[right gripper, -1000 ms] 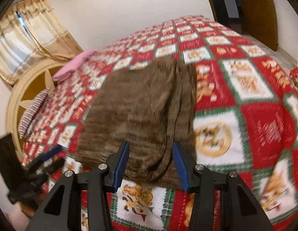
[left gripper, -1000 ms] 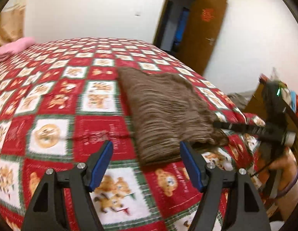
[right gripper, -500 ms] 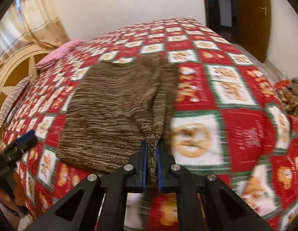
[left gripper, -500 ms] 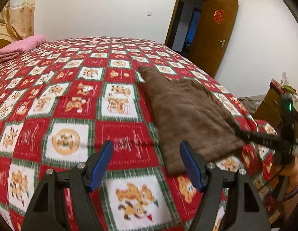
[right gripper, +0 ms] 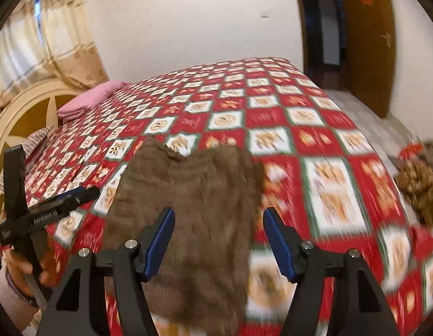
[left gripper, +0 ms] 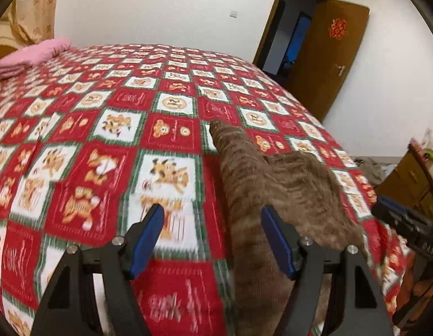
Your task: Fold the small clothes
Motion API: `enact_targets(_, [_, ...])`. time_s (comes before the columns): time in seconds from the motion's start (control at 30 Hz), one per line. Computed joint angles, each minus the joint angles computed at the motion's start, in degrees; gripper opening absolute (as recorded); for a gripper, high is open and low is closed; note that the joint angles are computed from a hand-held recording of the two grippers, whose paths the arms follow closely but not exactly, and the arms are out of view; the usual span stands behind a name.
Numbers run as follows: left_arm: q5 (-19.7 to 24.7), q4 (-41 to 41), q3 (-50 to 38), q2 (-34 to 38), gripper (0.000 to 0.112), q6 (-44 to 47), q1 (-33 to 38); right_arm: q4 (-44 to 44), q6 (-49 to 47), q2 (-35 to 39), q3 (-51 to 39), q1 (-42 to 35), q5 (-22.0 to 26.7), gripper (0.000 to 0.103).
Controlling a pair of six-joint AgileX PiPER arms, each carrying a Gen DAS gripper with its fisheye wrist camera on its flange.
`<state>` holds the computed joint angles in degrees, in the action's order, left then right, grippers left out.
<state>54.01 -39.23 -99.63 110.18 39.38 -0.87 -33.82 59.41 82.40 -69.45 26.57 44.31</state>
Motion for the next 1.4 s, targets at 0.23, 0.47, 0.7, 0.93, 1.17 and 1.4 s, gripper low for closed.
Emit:
enact_targets(0.23, [-6.7,6.9,0.1,3.6,0.089,-8.2,-4.5,12.2,-13.8,20.4,-15.6,-10.9,0.8,0.012])
enact_targets(0.47, [-9.3,13.9,-2.7,6.4,0.103,-15.8,-7.9,3.5,0.6,17.4,-6.9,-13.4,-5.6,0.007])
enact_targets(0.7, [-17.0,25.4,3.0,1.9,0.102,-19.7,-12.0,-8.5,8.5,16.1,-6.6,-8.2,4.2,0.007])
enact_targets(0.93, [-21.0,27.3,13.0,-7.8,0.094,-15.5,-13.2,-19.5,25.0,1.4,4.8,6.1,6.8,0.008])
enact_targets(1.17, [-20.0,24.8,20.0,-14.0,0.093,-11.5,-12.4,-14.9,26.8,4.7,6.5,9.9,2.8,0.008])
enact_targets(1.4, [-21.4,27.1,24.8,-17.3,0.091,-11.9,-13.3,-23.2,37.2,6.9,10.4,13.6,4.1,0.008])
